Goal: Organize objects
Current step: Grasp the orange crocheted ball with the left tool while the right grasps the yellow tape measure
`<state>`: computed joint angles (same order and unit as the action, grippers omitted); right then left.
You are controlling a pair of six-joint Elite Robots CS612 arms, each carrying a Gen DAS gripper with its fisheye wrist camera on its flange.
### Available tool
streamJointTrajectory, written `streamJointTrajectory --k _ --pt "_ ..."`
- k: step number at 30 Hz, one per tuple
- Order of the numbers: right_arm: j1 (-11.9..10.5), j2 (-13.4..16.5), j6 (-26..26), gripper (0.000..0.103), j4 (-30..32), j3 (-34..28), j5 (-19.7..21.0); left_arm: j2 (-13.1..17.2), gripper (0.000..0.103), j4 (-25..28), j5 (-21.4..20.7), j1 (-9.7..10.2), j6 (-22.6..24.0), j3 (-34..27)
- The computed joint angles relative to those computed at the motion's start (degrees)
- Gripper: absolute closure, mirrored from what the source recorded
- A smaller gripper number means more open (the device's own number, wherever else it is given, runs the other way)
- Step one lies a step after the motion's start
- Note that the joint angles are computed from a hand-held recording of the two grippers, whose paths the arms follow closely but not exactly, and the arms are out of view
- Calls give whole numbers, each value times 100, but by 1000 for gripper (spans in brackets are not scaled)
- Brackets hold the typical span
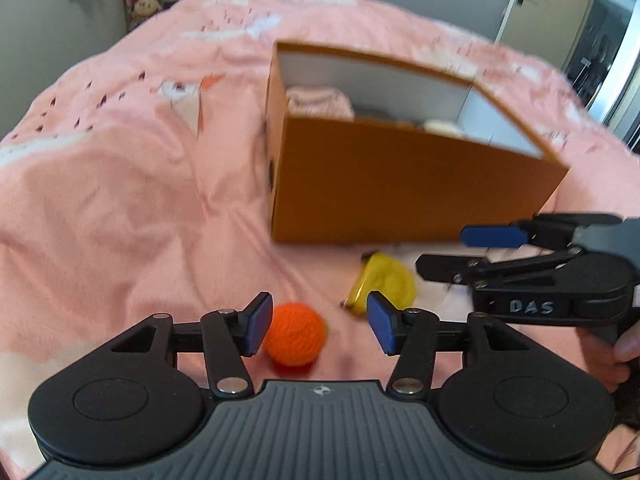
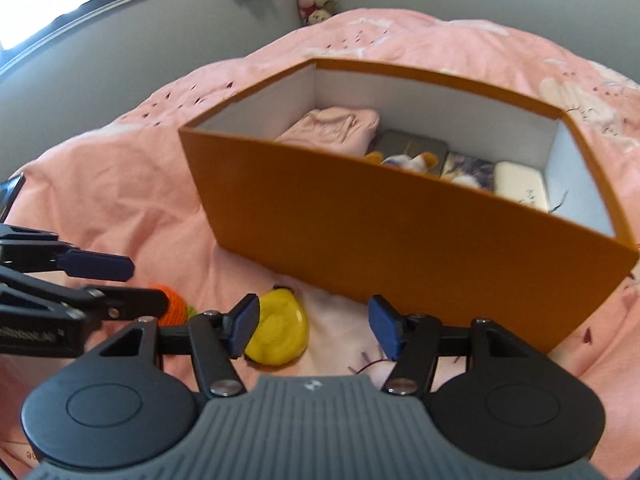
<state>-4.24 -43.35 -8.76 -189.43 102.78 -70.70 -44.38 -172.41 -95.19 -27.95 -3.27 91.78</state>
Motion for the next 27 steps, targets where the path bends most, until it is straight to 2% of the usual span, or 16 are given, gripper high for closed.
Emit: streamJointTrajectory --k 4,11,18,27 --pt "6 31 -176 40 274 -65 136 38 41 483 92 10 -118 -91" --pt "88 118 -970 41 506 -170 281 140 45 755 88 51 -349 -228" --pt "152 222 -1291 40 700 -330 171 197 56 762 -28 83 -408 -305" --pt "195 289 -1440 44 967 -461 167 202 57 737 -71 94 -475 -302"
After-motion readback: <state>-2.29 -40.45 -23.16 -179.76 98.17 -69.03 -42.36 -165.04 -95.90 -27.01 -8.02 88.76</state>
